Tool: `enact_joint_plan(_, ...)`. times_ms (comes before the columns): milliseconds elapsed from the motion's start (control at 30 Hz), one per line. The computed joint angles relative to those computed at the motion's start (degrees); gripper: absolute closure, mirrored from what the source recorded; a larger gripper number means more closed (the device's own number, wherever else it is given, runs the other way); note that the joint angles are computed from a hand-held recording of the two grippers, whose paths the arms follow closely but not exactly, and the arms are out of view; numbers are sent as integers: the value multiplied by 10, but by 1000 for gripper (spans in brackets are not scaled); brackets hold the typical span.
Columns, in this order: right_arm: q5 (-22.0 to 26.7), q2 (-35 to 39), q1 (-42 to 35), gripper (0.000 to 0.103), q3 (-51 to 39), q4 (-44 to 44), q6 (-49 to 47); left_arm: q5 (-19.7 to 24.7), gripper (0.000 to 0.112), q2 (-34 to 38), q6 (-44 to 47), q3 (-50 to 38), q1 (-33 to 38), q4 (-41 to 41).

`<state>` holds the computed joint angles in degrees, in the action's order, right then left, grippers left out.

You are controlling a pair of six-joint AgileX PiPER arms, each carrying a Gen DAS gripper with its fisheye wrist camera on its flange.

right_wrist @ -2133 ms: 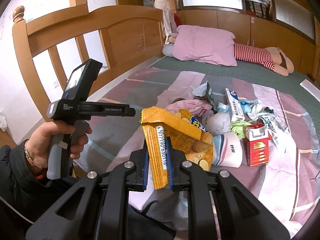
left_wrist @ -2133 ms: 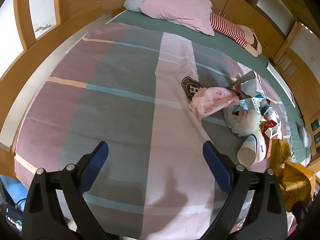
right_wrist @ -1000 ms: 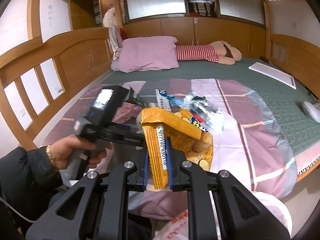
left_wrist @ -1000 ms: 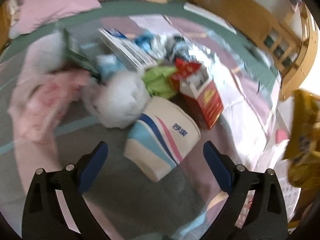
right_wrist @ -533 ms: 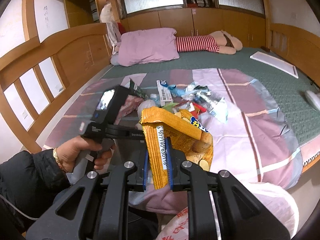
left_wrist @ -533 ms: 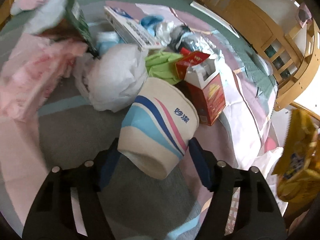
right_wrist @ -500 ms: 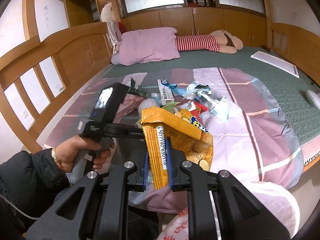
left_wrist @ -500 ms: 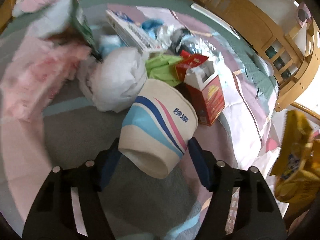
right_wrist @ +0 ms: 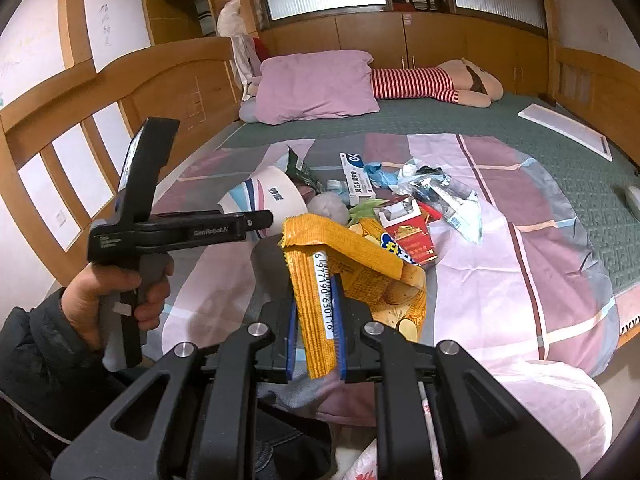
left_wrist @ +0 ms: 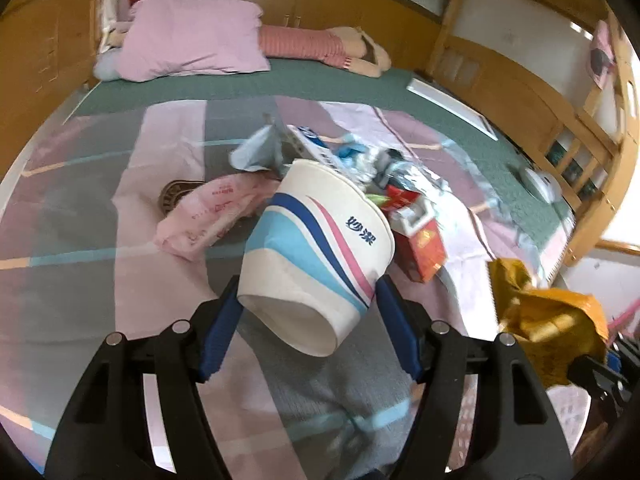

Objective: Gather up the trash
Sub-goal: 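Carry both items over the bin and open both grippers to drop them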

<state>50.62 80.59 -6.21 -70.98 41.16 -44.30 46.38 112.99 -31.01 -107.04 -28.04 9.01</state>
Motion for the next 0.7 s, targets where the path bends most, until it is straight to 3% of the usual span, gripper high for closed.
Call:
enact_joint_plan(167, 5, -21, -2, 87, 4, -5, 2, -20, 45, 1, 101, -2, -10, -89)
enact_joint_plan(333, 3, -86, -34, 87, 26, -46, 19, -21, 45, -4, 115, -1, -26, -94)
enact_joint_plan(533, 37, -162, -157, 87, 75, -97, 35, -51, 45, -29, 166, 21, -37, -167)
enact_joint_plan(700, 85, -182, -297, 87, 131, -117, 7, -32, 45, -9, 283, -7, -56, -310)
